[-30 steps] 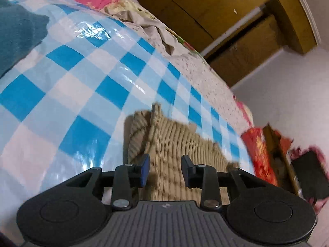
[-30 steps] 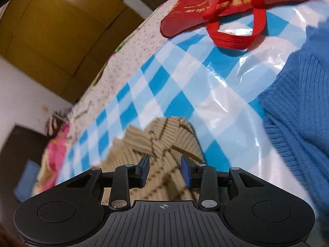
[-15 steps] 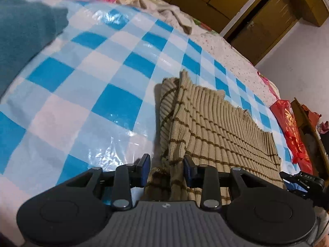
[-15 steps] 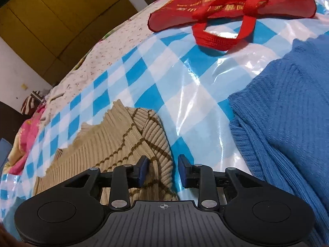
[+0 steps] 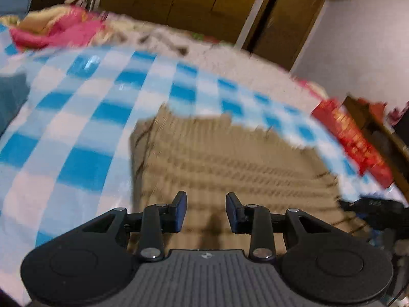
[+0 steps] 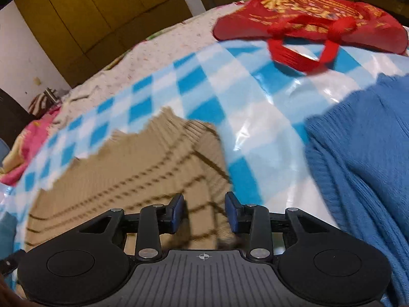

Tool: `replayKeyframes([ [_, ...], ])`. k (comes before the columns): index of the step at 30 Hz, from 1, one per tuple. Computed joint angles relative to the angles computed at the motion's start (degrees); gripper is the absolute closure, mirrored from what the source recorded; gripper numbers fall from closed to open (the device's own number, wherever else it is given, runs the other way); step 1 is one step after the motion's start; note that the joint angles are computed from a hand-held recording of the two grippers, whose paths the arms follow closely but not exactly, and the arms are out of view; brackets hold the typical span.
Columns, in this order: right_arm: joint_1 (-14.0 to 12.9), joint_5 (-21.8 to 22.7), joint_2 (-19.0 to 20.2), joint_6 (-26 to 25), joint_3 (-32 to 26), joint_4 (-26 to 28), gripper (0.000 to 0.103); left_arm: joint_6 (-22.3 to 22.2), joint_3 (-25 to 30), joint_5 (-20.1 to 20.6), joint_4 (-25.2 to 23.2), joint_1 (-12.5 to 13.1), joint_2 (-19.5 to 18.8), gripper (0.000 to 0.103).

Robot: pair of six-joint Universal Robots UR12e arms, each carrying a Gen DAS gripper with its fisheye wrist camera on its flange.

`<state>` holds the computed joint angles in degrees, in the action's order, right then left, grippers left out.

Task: Fold small clothes
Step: 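Open both tools and release the folded hem onto the sweater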

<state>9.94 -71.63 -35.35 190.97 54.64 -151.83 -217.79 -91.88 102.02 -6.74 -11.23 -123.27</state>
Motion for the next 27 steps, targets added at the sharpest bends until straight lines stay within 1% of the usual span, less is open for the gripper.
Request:
replayKeyframes([
  [1,-0.32,0.77,-0.02,0.61,0.22,0.23,0.070,-0.38,-0.46,-0.13,-0.82,0.08,0.12,0.059],
  [3,-0.89,2.50,-0.21,2.51,0.57,0.30,0.071,-0.94,-1.97,-0.15,0.33,0.10,0.57,0.059],
  [5,-0.92,1.98,-0.91,2.79,1.42,0.08,0.070,-1.74,-2.88,0.21,1.09,-0.03,1.10,0.059],
  [6,-0.93,1.79,-1.48,2.76,2.36,-0.64,0.067,-2.13,-3.20,0.73,1.28,-0.16,1.33,0.059],
  [7,-0.98,1.90,-2.05,3.30,3.31,-1.25,0.067,-2.62,-3.51,1.02,1.54,-0.25,1.50,0.059],
  [10,-1.60,4.01,-4.18,6.69,7.17,-3.97,0.067,-3.74,-3.99,2.14,1.69,-0.67,1.74,0.059],
  [13,-2.04,4.90,-6.32,8.94,10.94,-6.77,0.065,-3.73,-4.27,3.70,1.74,-1.44,1.91,0.059],
  [15,-2.40,6.20,-7.79,10.27,13.50,-8.36,0.065,-3.50,-4.38,4.68,2.66,-1.85,1.91,0.059],
  [18,-2.52,6.08,-9.03,11.36,15.58,-9.88,0.065,-3.83,-4.61,5.28,4.75,-2.07,1.94,0.059],
  [21,-2.21,5.01,-9.20,10.26,15.42,-9.39,0.065,-4.21,-4.49,5.44,6.90,-2.17,1.80,0.059],
  [24,-1.87,4.78,-8.63,9.32,14.43,-7.99,0.064,-2.98,-3.88,6.52,8.51,-2.53,1.31,0.059],
  [26,-1.66,4.36,-8.16,9.20,13.65,-5.61,0.063,-2.28,-3.53,6.16,8.34,-2.54,0.93,0.059],
  [27,-1.60,4.11,-8.13,8.92,13.66,-4.68,0.063,-2.64,-3.37,5.57,7.24,-2.39,0.77,0.059],
])
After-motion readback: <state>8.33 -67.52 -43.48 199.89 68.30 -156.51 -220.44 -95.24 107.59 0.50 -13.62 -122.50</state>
